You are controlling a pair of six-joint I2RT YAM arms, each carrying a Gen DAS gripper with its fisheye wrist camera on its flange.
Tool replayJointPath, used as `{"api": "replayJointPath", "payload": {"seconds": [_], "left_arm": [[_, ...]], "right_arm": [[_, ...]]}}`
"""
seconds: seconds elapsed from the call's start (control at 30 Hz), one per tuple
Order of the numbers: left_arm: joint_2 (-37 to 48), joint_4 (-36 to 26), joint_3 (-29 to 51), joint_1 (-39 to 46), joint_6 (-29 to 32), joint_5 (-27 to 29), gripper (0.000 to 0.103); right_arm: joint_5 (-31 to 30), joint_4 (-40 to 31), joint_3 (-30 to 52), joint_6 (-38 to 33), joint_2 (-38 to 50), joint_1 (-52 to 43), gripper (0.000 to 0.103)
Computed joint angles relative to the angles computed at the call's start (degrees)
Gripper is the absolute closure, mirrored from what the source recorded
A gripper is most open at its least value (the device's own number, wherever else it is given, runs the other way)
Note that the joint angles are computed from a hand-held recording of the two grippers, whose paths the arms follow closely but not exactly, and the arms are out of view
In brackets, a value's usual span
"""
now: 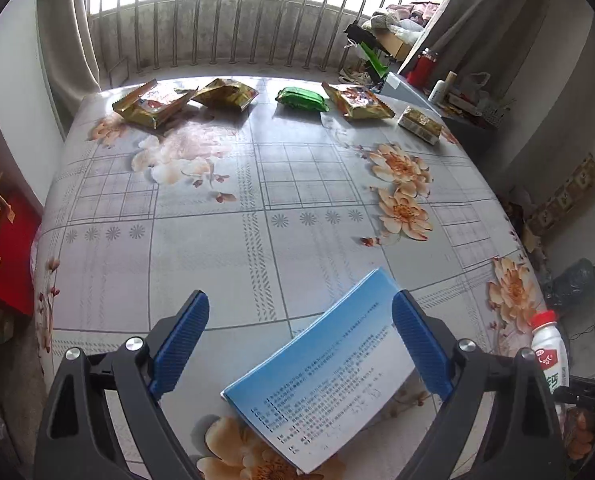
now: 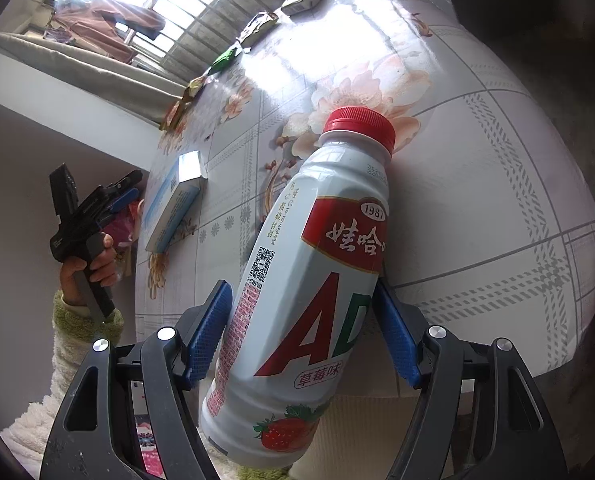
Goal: Collect trash
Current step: 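Grasp the white AD bottle with the right tool while the left tool grasps the blue box, then lift the blue box with the left tool while the right tool holds the bottle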
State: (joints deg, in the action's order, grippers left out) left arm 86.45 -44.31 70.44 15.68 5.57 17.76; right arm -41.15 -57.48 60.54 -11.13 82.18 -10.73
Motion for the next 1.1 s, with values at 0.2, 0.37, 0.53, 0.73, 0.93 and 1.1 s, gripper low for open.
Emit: {"api": "replayJointPath", "payload": {"seconds": [0.2, 0.37, 0.53, 0.73, 0.93, 1.1], "left_arm": [[-0.1, -4.49, -3.6, 0.49, 1.96, 7.6, 0.012], [-7.22, -5.98, -9.08, -2.56, 2.3, 5.51, 0.012], [-12.99, 1.25, -14.38, -12.99, 0.56, -10.32, 0.014], [-15.85, 4.74, -17.68, -17.71, -2.4, -16.89, 0.022], [-22.68, 1.04, -21.01, -23.39, -9.54, -19.84, 0.025], [-30.13, -2.58, -24.52, -32.58, -18.25, -22.92, 0.024]], "right_arm": [[0.67, -1.65, 0.47, -2.55, -0.29, -1.72, 0.036], [0.72, -1.43, 1.49, -2.95, 0.69, -1.12, 0.036], [0.38, 0.0, 0.85, -1.97, 0.32, -0.59, 0.036], [-0.15, 0.28, -0.19, -2.14, -0.67, -0.96, 0.036], [0.17, -0.86, -1.39, -3.7, -2.52, -1.57, 0.037], [0.57, -1.53, -3.23, -3.86, -5.0, -1.62, 0.037]]}}
